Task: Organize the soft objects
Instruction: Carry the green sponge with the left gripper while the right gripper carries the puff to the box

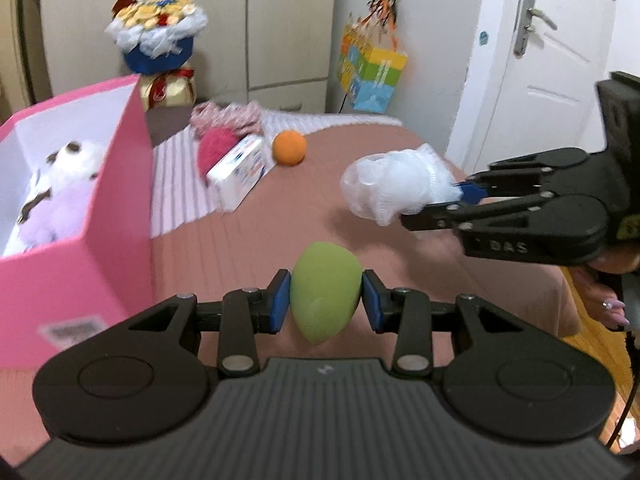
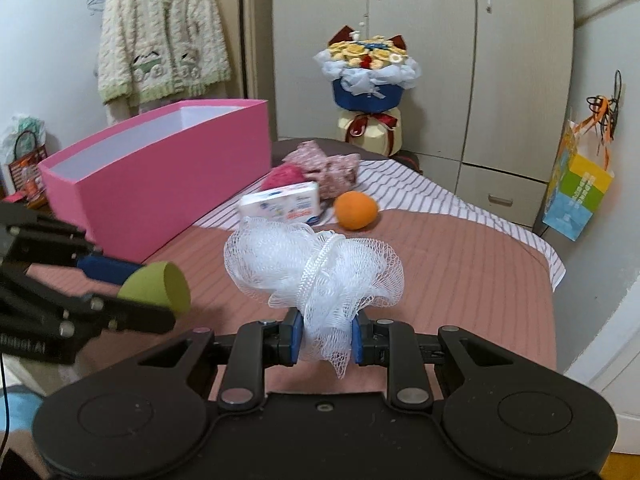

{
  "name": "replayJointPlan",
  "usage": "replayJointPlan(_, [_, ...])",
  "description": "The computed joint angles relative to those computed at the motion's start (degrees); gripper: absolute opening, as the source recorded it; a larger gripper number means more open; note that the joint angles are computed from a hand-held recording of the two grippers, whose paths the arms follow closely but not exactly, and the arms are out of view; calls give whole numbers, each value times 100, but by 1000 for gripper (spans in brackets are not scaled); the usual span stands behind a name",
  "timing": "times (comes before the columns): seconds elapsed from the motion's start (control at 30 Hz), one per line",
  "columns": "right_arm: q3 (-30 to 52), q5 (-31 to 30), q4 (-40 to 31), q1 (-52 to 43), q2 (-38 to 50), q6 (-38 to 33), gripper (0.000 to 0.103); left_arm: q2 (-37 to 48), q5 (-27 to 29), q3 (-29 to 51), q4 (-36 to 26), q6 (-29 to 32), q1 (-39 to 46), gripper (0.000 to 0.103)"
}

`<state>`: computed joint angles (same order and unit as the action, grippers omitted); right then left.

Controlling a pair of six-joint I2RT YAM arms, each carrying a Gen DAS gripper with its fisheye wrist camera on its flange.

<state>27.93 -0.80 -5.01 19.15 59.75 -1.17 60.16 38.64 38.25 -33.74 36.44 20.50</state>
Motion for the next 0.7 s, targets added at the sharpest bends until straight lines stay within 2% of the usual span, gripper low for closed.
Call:
replayJointPlan(0.13, [-42, 309, -461, 570, -422, 280, 28, 252, 279, 367, -923, 776, 613, 37])
replayJointPlan(0.23, [-53, 303, -767, 921, -750, 466, 28, 452, 622, 607, -1611, 1542, 1157, 37])
replayJointPlan(0.47, [123, 685, -1269, 1870, -1076, 923, 28, 611, 1105, 1092, -2724, 2879, 2295, 37])
replayJointPlan(0.57, [288, 788, -1446, 2158, -1029, 1101, 28, 842, 1132, 1434, -3307, 3483, 2673, 37])
replayJointPlan(0.7, [488, 498, -1589, 2320, -999, 1169, 29, 1359, 956, 2066, -3937, 3882, 2894, 37])
